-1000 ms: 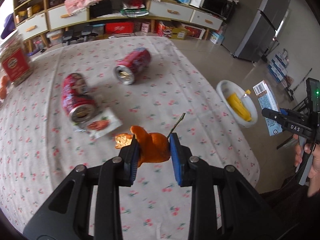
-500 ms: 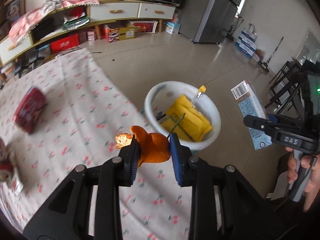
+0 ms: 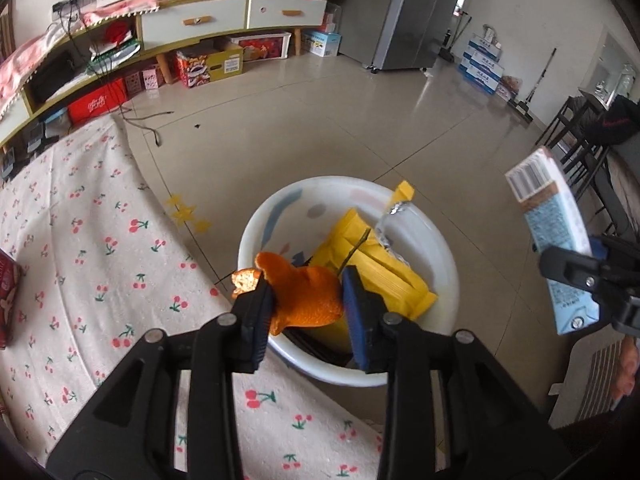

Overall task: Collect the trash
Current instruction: 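Carry the peel and carton over the white bin and open both grippers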

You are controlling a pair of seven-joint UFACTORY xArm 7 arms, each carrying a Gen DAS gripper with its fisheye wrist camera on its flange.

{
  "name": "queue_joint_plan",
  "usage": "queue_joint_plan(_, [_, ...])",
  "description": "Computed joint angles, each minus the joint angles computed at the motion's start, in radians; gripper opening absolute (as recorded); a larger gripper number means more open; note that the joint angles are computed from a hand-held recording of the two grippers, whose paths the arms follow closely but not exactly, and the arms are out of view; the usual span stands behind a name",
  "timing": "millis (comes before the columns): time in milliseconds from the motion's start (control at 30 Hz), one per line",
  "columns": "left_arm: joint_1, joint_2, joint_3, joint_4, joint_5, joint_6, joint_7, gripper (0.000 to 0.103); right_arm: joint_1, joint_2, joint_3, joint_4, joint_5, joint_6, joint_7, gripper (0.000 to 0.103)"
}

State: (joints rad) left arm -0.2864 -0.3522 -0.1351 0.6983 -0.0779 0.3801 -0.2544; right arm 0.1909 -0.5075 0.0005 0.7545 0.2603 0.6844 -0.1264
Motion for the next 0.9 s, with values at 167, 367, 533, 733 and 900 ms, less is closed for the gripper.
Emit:
queue_joint_plan(167, [-0.008, -0.041, 0.016, -0.025, -0.023, 0.006, 0.007, 0.063, 0.001, 0.012, 0.008, 0.005, -0.007, 0.005, 0.007, 0.051])
queue_joint_plan(367, [0.018, -0.133, 0.012, -0.072, -0.004, 0.049, -0.009, 0.071, 0.006, 0.021, 0.021, 0.013, -0.017, 0.011, 0.021, 0.051])
queue_joint_plan(533, [0.063, -0.271, 0.010, -0.154, 0.028, 0.100, -0.040, 0.082, 0.020, 0.050, 0.031, 0.032, -0.024, 0.010, 0.016, 0.052])
queue_joint_plan(733, [0.109, -0.407, 0.026, -0.211, 0.058, 0.215, -0.060, 0.088, 0.027, 0.104, 0.069, 0.068, -0.061, 0.002, 0.047, 0.052])
queue_joint_plan(900, [0.119, -0.535, 0.058, -0.265, 0.050, 0.301, -0.036, 0.092, 0.031, 0.146, 0.086, 0.095, -0.088, -0.006, 0.083, 0.052])
